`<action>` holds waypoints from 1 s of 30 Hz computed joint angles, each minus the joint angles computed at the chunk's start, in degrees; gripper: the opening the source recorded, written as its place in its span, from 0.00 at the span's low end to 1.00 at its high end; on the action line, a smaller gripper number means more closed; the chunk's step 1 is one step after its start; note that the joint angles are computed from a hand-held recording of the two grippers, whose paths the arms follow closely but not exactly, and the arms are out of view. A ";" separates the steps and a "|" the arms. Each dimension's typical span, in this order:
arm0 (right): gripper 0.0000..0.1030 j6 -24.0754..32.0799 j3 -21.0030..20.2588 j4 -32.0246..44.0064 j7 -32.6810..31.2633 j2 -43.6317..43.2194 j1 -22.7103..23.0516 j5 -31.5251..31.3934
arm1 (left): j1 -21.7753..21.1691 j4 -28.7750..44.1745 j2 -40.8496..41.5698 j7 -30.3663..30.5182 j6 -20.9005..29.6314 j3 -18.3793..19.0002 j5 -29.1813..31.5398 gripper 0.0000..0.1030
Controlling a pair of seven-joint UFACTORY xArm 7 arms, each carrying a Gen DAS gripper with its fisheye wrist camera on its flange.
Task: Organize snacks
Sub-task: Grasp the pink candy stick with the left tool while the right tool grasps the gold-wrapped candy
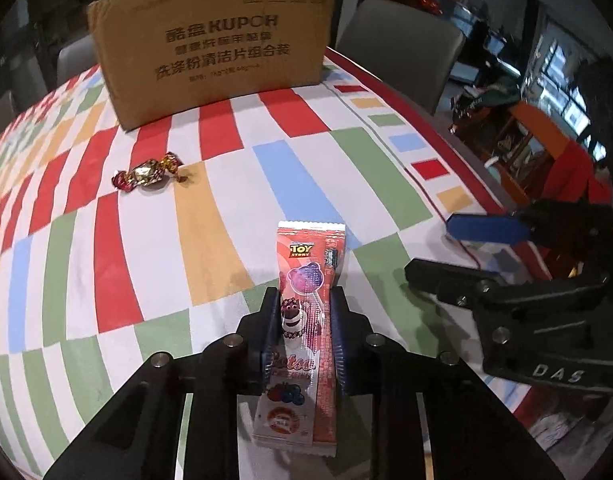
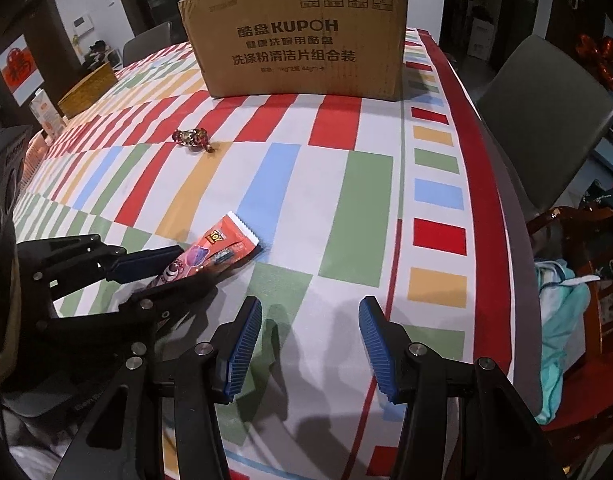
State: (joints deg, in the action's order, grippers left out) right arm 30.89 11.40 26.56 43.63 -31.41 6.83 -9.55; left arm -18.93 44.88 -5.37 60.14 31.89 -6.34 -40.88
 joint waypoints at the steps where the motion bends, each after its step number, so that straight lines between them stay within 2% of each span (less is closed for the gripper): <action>1: 0.50 -0.33 -0.11 0.04 -0.14 0.14 0.10 0.04 | 0.05 0.03 -0.24 -0.03 0.02 0.11 -0.55 0.24; 11: 0.50 -4.90 -0.34 2.75 -1.95 4.01 -0.59 -0.83 | 0.82 0.78 -2.26 -4.85 -2.73 1.32 -0.90 0.24; 20: 0.50 -10.52 -0.70 9.85 -5.71 12.36 -1.15 -3.60 | 3.07 2.92 -0.94 -11.79 -6.96 2.74 2.92 0.24; 25: 0.50 -12.84 -1.99 15.76 -9.86 18.92 -0.18 -3.94 | 4.43 4.11 0.56 -14.60 -10.30 2.75 4.73 0.24; 30: 0.50 -12.12 -3.86 21.81 -16.07 25.36 1.98 -1.61 | 5.66 6.01 2.53 -16.49 -12.75 2.67 6.20 0.24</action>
State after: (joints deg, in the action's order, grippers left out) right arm 18.77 7.54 48.37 27.55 -6.05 8.81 -11.16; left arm -13.27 50.89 -2.84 43.66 19.14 -3.67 -34.69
